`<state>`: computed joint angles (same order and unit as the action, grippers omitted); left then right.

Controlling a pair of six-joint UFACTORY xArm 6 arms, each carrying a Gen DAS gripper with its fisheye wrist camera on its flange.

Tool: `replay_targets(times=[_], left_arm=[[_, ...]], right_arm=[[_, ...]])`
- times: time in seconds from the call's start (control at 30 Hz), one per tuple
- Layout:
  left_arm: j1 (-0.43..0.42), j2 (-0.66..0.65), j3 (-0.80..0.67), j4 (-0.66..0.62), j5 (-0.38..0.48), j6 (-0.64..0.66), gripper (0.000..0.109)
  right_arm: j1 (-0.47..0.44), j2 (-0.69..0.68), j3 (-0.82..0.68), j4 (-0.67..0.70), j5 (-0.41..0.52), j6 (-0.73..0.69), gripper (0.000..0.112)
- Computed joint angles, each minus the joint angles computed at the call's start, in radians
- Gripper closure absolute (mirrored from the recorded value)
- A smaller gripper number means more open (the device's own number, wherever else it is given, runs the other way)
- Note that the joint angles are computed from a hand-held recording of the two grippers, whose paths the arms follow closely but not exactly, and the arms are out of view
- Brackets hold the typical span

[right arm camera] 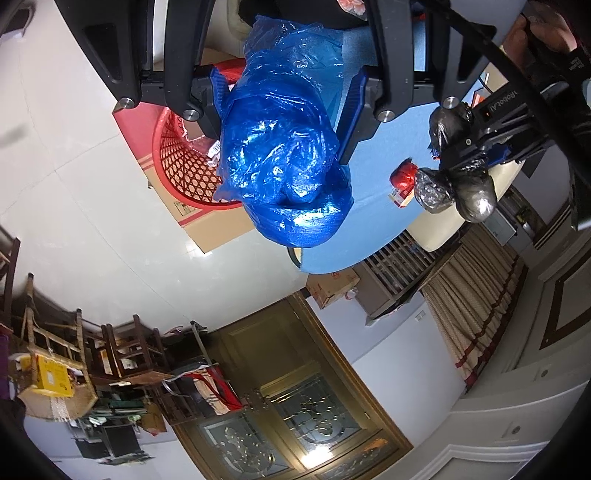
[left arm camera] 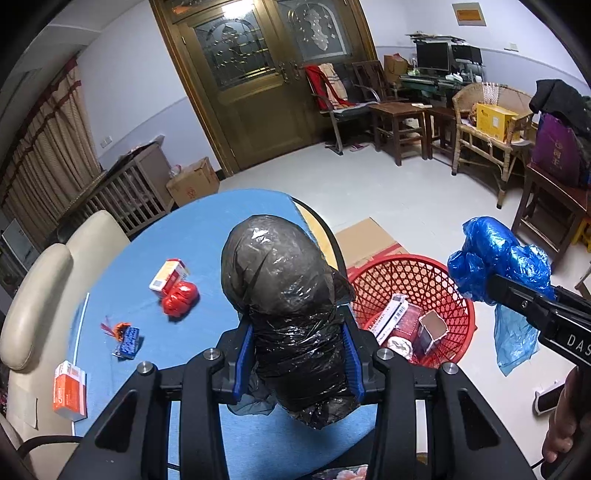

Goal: Collect trash
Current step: 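Carry the blue and black bags over the red mesh basket, then open both tools to drop the bags into the red basket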

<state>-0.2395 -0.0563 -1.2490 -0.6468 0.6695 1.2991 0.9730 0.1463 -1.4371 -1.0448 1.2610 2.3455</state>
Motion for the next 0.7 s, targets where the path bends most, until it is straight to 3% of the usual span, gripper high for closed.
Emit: replay_targets(times=[0.27, 0.57, 0.7], left_arm=[[-0.025, 0.060, -0.032, 0.058, 0.054, -0.076, 0.065], [-0.087, 0.195, -0.158, 0.095, 0.219, -0.158, 0.062], [-0.105, 0.239, -0.193, 0.132, 0.225, -0.210, 0.045]], right_arm=[[-0.021, -0.038, 0.078, 0.019, -0.044, 0.058, 0.059], [-0.117, -0.085, 0.214, 0.022, -0.177, 0.162, 0.055], [-0.155, -0.099, 0.281, -0.036, -0.275, 0.297, 0.041]])
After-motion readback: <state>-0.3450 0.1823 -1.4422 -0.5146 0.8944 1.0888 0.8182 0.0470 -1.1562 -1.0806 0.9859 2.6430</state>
